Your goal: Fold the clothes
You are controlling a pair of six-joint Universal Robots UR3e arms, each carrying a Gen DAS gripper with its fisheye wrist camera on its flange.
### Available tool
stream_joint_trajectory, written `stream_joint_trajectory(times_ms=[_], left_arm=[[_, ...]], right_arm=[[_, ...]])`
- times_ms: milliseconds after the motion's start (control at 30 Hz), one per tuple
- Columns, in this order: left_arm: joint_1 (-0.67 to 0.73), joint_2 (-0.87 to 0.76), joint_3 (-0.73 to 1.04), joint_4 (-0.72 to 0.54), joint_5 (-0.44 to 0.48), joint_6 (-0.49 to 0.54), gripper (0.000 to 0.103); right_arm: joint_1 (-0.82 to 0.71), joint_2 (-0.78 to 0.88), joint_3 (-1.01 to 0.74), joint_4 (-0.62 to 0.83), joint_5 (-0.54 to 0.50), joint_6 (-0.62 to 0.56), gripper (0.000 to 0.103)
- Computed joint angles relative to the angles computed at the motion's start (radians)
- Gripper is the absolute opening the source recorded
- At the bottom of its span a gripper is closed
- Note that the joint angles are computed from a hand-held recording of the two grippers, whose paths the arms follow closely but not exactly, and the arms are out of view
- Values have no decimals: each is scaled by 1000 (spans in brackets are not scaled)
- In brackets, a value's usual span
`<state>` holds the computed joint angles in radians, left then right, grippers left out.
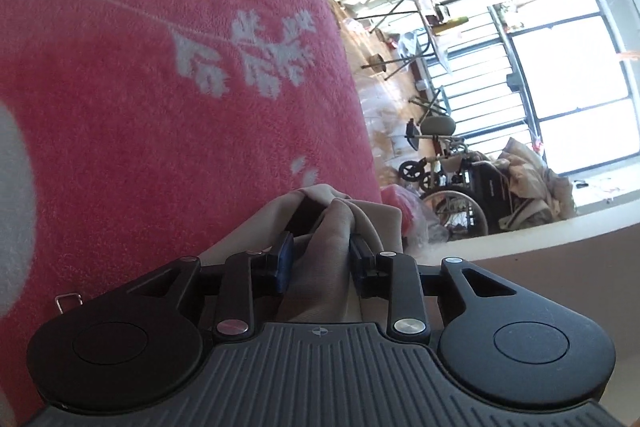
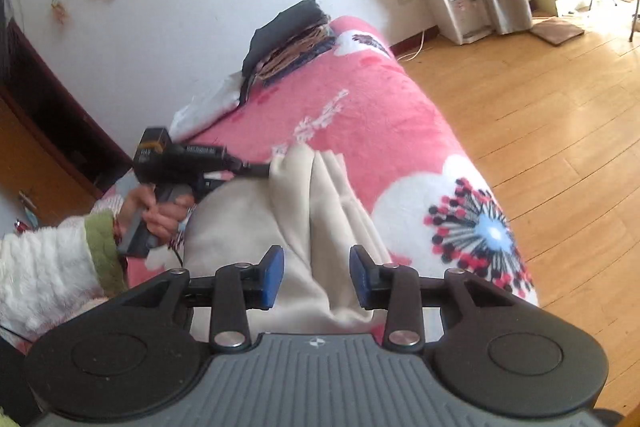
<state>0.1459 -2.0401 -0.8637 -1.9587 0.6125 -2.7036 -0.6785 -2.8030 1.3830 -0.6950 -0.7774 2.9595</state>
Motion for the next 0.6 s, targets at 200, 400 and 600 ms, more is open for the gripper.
stream_joint_trajectory(times_ms=[200, 400, 600], left_arm=[[0, 83, -10, 82, 47, -26, 35], [5, 225, -182, 236, 94, -34, 35], [-53, 266, -266, 333, 172, -21, 35]], right_arm=[[-256, -33, -279, 551, 100, -547, 39], [-357, -64, -338, 694, 94, -757, 39], [-505, 0, -456, 897, 248, -1034, 71]])
